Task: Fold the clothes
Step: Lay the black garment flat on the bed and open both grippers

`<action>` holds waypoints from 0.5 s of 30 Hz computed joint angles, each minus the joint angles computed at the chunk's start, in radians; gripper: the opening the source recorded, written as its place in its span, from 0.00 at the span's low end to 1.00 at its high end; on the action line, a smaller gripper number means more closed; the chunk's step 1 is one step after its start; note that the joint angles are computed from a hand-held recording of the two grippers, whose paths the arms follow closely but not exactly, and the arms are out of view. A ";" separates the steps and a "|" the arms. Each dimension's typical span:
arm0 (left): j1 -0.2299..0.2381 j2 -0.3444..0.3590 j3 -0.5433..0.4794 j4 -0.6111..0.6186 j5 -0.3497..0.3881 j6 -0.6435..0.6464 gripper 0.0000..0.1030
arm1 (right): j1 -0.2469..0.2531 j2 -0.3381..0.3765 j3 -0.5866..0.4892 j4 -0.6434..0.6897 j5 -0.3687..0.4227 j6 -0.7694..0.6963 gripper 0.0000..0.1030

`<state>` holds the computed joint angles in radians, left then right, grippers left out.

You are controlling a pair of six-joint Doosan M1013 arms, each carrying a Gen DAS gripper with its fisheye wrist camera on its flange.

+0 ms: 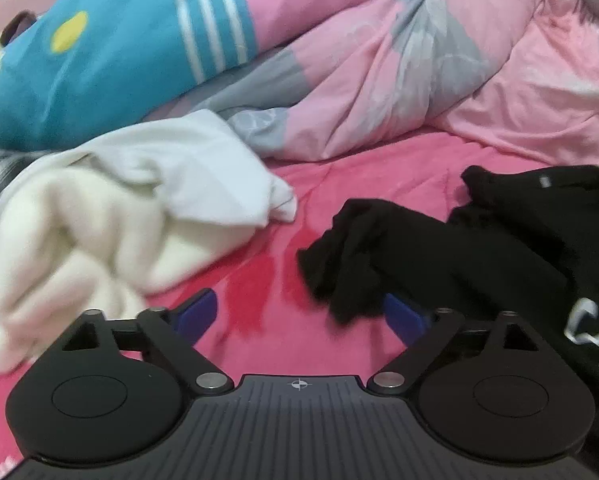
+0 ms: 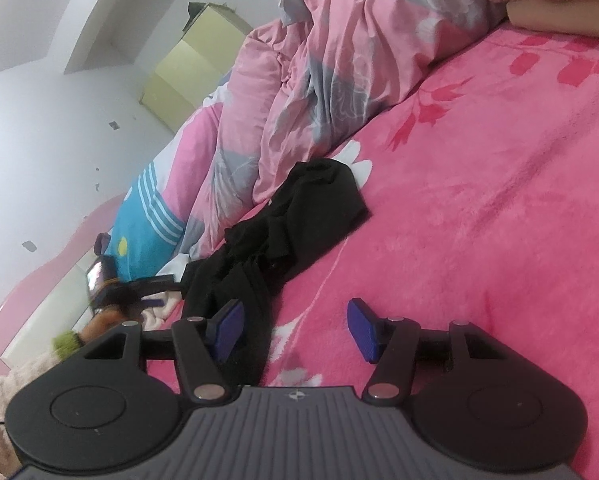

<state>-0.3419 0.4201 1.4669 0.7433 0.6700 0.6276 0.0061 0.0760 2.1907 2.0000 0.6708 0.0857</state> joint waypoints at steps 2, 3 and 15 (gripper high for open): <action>-0.003 -0.036 0.037 -0.003 -0.015 -0.024 0.94 | 0.001 -0.001 0.001 0.001 -0.001 -0.001 0.58; -0.008 -0.054 0.056 -0.004 -0.027 -0.037 0.94 | 0.001 -0.001 0.001 0.002 -0.002 -0.002 0.58; -0.131 -0.148 0.174 -0.616 -0.334 0.524 0.94 | 0.032 -0.019 -0.052 -0.202 -0.128 0.207 0.63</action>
<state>-0.4725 0.2726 1.6412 0.1268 0.3360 1.1520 0.0383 0.0574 2.1384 1.7975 0.5428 0.2932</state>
